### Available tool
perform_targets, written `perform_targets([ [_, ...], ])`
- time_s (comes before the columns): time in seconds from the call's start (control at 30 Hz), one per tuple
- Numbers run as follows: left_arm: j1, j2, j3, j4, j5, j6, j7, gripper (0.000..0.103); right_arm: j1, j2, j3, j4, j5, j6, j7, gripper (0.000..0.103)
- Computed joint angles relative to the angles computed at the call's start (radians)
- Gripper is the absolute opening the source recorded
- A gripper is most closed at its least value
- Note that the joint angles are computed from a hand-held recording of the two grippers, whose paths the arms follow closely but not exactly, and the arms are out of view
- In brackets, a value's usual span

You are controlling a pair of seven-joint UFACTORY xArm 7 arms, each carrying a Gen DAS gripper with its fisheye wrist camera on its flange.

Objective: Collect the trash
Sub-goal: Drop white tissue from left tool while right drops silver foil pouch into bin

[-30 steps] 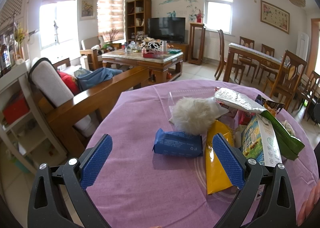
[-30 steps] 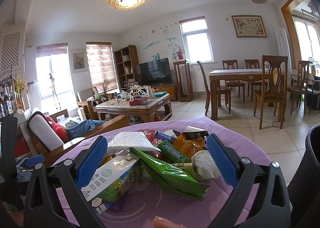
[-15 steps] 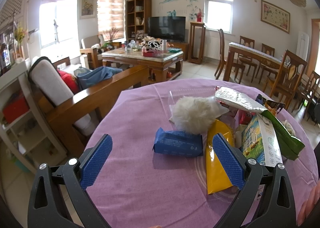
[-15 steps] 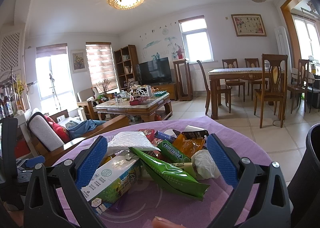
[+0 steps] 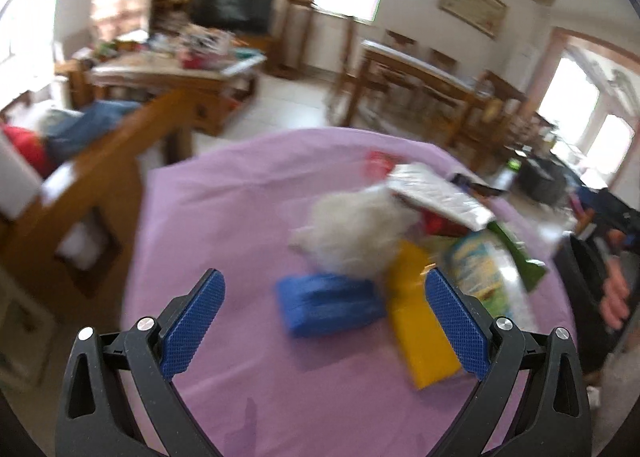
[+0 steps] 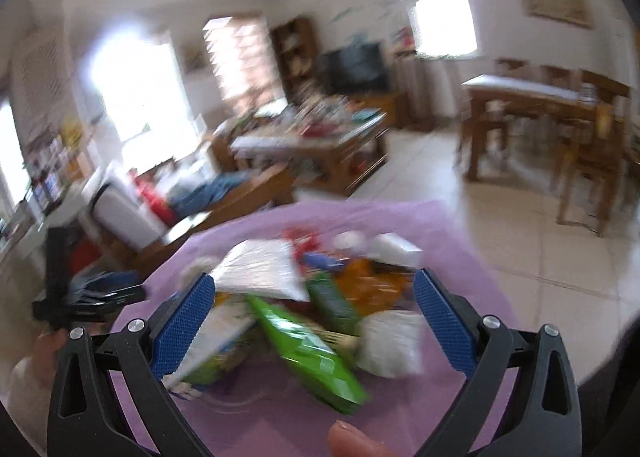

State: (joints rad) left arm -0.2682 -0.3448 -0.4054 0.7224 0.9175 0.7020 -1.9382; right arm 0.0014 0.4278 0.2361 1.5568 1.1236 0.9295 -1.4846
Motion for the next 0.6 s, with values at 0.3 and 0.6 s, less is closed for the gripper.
perform_targets([
  [0.3, 0.018, 0.204, 0.147, 0.091, -0.007, -0.16, 0.196, 0.079, 0.267, 0.267, -0.001, 0.361, -0.497, 0.068, 0.447, 0.098],
  [0.6, 0.067, 0.244, 0.202, 0.054, 0.053, -0.351, 0.112, 0.044, 0.276, 0.275, 0.042, 0.316, -0.652, 0.043, 0.499, 0.062],
])
